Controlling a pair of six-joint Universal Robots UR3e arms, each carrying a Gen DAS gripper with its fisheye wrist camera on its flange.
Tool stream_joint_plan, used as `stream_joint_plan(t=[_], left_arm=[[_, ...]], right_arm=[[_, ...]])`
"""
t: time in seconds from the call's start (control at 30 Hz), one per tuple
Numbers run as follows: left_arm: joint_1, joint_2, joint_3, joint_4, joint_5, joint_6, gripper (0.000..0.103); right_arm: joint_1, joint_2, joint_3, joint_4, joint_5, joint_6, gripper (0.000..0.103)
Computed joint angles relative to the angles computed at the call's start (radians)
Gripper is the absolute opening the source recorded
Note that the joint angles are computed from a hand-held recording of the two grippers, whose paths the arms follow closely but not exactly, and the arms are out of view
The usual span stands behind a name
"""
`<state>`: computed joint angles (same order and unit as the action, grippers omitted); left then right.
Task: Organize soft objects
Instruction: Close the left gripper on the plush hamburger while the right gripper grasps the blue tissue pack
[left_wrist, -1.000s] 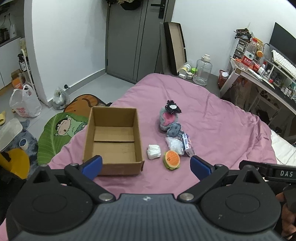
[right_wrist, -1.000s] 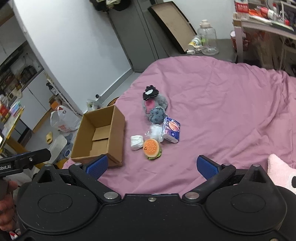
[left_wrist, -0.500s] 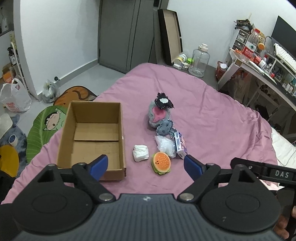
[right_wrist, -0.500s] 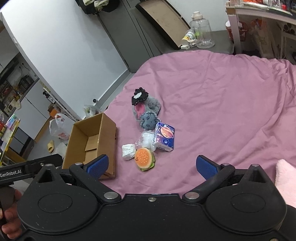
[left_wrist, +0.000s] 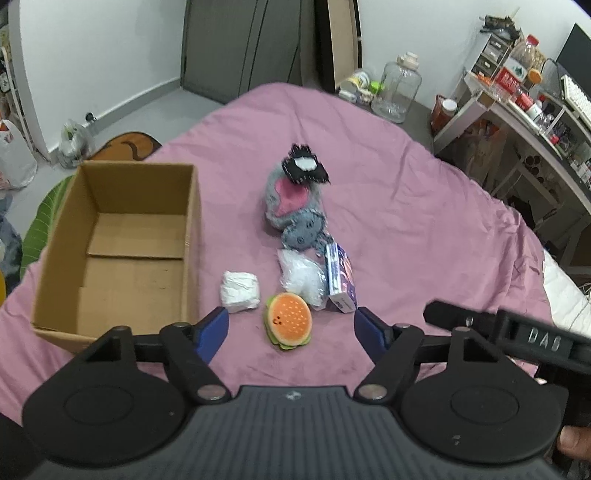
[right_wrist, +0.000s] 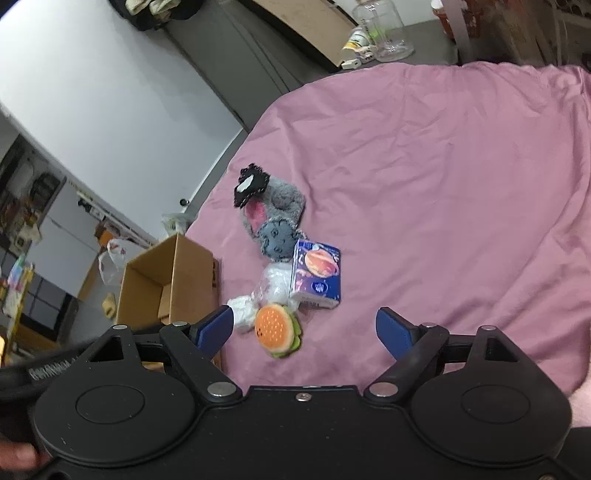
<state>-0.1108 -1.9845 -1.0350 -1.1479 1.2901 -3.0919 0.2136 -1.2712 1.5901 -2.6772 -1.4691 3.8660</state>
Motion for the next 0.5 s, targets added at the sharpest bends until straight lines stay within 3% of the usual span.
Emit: stream_joint_plan(t=[0.13, 0.5], left_arm=[[-0.044, -0.064, 0.039, 0.027, 0.068, -0.04, 0.071], [-0.114, -0.24, 0.188, -0.021, 0.135, -0.106, 0.069]], right_arm=[[-0.029, 0.05, -0.016, -0.038, 0.025, 0.008, 0.084], [-0.117, 0.169, 0.033, -0.211, 0.147, 0.039, 0.084]])
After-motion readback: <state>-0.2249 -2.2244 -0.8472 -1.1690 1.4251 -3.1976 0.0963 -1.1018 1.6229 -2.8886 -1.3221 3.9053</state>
